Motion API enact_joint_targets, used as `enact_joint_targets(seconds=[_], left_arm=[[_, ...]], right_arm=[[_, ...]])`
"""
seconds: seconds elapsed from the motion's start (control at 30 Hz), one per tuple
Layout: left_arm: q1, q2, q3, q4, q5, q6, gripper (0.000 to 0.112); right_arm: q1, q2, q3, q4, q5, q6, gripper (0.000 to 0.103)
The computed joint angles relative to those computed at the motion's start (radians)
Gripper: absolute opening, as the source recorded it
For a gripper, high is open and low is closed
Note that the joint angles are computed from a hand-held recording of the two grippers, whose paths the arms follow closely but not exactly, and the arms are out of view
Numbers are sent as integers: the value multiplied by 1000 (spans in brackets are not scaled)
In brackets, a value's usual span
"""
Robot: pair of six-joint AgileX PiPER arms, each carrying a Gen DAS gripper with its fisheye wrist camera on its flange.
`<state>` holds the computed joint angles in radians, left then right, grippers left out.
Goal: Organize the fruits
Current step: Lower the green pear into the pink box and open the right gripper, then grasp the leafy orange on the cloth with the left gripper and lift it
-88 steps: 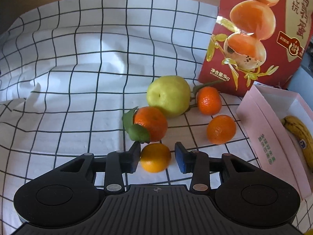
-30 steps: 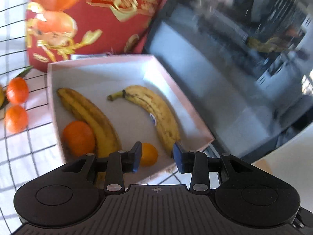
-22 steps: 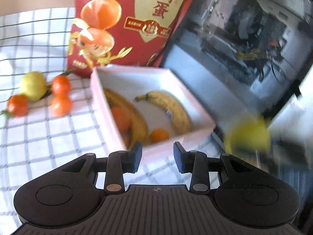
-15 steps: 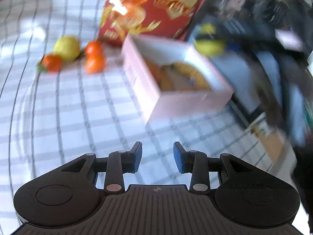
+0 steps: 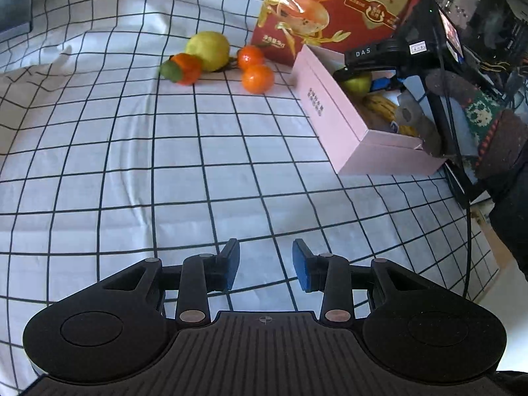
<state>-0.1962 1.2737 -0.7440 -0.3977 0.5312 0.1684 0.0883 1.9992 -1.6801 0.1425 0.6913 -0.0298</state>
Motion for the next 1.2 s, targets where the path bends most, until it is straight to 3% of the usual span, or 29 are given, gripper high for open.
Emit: enact_joint_targets(seconds=[0.2, 0.33, 0.6, 0.8, 1.0, 1.07, 1.2], left_arm=[[-16, 22, -16, -24, -4, 44, 39], [-16, 70, -44, -15, -26, 31, 39], [52, 208, -205, 63, -88, -16, 39], [107, 351, -392, 147, -132, -72, 39], [126, 450, -490, 165, -164, -32, 39], [129, 506, -555, 194, -139, -25, 39], [108, 617, -699, 375, -72, -172, 39]], right_arm=[[13, -48, 70, -27, -31, 0, 59], [-7, -196, 266, 56, -142, -96, 63], [22, -565, 647, 23, -277, -157, 66], [84, -747, 807, -97, -277, -5, 69], [139, -826, 894, -210, -260, 186, 69], [151, -832, 903, -216, -251, 220, 69], [199, -838, 924, -253, -239, 281, 69]])
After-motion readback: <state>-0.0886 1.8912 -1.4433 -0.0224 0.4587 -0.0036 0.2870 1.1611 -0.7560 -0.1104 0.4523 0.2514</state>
